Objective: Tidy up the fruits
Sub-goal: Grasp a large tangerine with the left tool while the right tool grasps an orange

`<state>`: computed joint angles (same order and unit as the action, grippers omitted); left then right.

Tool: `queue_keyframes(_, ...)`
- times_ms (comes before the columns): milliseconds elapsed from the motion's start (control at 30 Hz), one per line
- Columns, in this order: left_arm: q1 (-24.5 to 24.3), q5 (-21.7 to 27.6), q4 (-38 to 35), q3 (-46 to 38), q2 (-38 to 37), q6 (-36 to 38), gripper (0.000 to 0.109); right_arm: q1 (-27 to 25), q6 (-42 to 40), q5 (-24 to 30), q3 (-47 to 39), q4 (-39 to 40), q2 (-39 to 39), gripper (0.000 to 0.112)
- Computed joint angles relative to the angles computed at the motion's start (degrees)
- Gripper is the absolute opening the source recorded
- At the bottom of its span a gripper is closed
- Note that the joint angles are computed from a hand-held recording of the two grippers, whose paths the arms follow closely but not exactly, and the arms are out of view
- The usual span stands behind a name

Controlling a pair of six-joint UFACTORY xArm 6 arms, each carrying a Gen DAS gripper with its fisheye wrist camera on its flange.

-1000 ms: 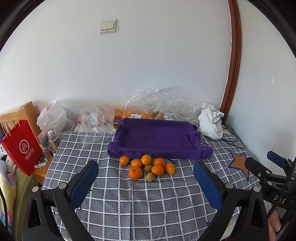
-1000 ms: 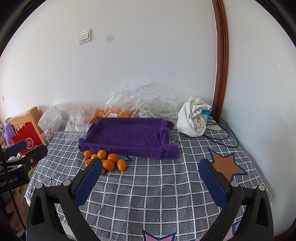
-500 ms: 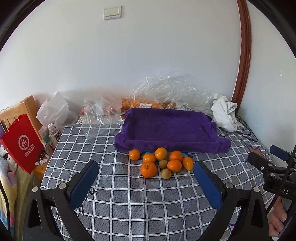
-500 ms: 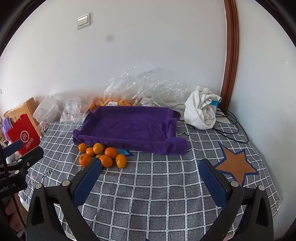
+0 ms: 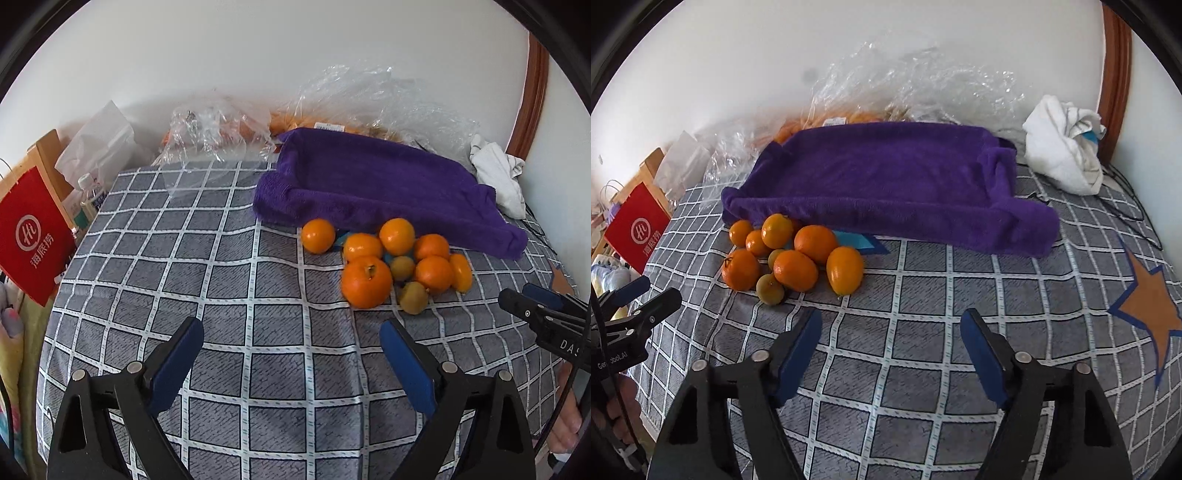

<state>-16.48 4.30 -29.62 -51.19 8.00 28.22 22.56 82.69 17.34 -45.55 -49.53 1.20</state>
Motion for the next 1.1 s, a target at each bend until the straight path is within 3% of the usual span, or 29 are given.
queue_keyframes(67,0.57,1.68,-4.50,-1.81,1.74,3.72,0.097,-0.89,2.57,-2.63,-1.47,-2.71,2.65,0.066)
queue_keyframes(133,0.93,2.08,-7.86,-2.84,2.90,6.35,0.094,-1.47,2.81,-4.47,-3.39,-3.82,5.29,0.049)
queue_keyframes(300,0.68,2.41,-14.40,-4.69,4.43,13.90,0.083,-1.66,1.22,-4.85,-7.49,-4.22,9.09,0.042)
queue_keyframes(400,0.79,4.98,-22.33,-6.51,5.08,20.89,0.083,-3.12,-2.23,-9.37,-8.03,-0.32,11.01,0.040)
queue_keyframes(567,0.64,7.78,-28.15,-8.82,6.18,24.34,0.083,-2.75,-11.59,-10.39,-9.68,8.94,14.01,0.032)
queue_keyframes(767,-0.13,12.45,-30.51,-11.80,7.61,26.32,0.079,-3.81,0.78,-7.38,-7.75,-5.84,10.80,0.032)
queue_keyframes(933,-2.28,12.61,-30.00,-14.60,10.10,25.26,0.072,-3.61,7.28,0.11,-2.66,-11.77,5.46,0.032)
queue_keyframes(1000,-3.31,11.48,-27.77,-15.14,11.22,23.24,0.066,-3.71,8.12,1.56,-0.92,-12.57,4.11,0.032)
queue_keyframes(1067,-4.24,9.63,-27.22,-15.20,11.93,22.50,0.047,-4.37,8.92,1.35,0.82,-13.45,2.97,0.032)
queue_keyframes(1100,-4.66,8.28,-27.56,-14.97,11.97,22.88,0.047,-4.61,10.07,1.16,1.22,-14.57,2.68,0.032)
